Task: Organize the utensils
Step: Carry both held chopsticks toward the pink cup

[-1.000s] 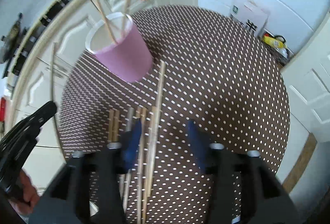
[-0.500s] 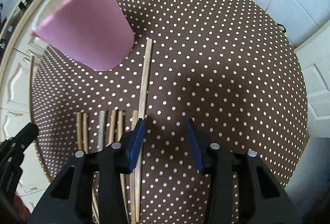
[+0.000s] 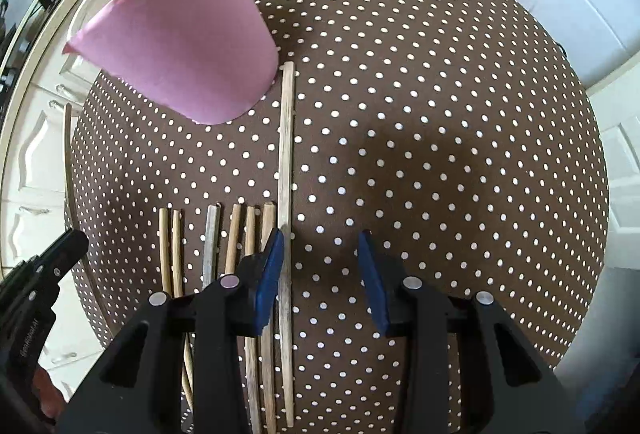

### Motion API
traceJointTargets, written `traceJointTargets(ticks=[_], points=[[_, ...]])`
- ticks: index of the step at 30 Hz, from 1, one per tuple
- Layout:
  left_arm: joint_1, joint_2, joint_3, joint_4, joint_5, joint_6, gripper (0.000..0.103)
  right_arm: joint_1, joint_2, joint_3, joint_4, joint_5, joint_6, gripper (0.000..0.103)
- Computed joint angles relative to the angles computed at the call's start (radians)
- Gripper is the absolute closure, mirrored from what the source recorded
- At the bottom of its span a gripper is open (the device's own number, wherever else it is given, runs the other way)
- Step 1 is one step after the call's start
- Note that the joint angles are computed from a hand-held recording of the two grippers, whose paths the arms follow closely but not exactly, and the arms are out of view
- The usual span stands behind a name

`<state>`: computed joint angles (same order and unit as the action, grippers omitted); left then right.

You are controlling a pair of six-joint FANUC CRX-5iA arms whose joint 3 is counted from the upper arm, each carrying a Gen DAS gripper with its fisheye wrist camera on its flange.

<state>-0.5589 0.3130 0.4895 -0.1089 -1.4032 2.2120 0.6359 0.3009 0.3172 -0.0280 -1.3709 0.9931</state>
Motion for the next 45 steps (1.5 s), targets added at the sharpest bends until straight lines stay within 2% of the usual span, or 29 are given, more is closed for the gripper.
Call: traceJointTargets(ticks=[4, 7, 9, 11, 12, 13, 22, 30, 34, 37, 45], points=[[0.0, 0.001, -0.001, -0.001, -0.003, 0.006, 0.097, 0.026, 0.004, -0.007, 0.028, 0.006, 0.005, 0.068], [0.001, -0.002, -0.004, -0.004, -0.001, 0.004, 0.097, 0.081, 0.025, -0.021, 0.141, 0.01, -0.002, 0.073], [-0.002, -0.006, -0.01, -0.008, 0.0, 0.008, 0.097, 0.098, 0.015, -0.047, 0.169, 0.037, -0.021, 0.076], [-0.002, -0.008, -0.013, -0.006, 0.0, 0.014, 0.097, 0.103, 0.008, -0.058, 0.175, 0.052, -0.023, 0.086], [-0.003, -0.008, -0.013, -0.006, -0.001, 0.014, 0.097, 0.11, 0.007, -0.064, 0.194, 0.052, -0.025, 0.097], [-0.005, -0.01, -0.014, -0.008, -0.001, 0.014, 0.097, 0.109, 0.003, -0.07, 0.193, 0.055, -0.029, 0.098], [-0.031, -0.01, -0.003, -0.02, 0.001, 0.02, 0.097, 0.029, -0.086, -0.141, 0.062, 0.116, -0.057, 0.098], [-0.059, 0.012, 0.056, -0.036, 0.002, 0.009, 0.097, -0.003, -0.21, -0.201, 0.035, 0.191, -0.082, 0.098], [-0.07, 0.017, 0.089, -0.052, 0.005, 0.004, 0.097, -0.005, -0.265, -0.221, 0.051, 0.24, -0.085, 0.098], [-0.077, 0.015, 0.108, -0.064, 0.012, 0.005, 0.097, 0.001, -0.263, -0.195, 0.067, 0.26, -0.095, 0.098], [-0.091, 0.008, 0.177, -0.119, 0.028, 0.003, 0.097, 0.037, -0.325, -0.23, 0.154, 0.365, -0.139, 0.098]])
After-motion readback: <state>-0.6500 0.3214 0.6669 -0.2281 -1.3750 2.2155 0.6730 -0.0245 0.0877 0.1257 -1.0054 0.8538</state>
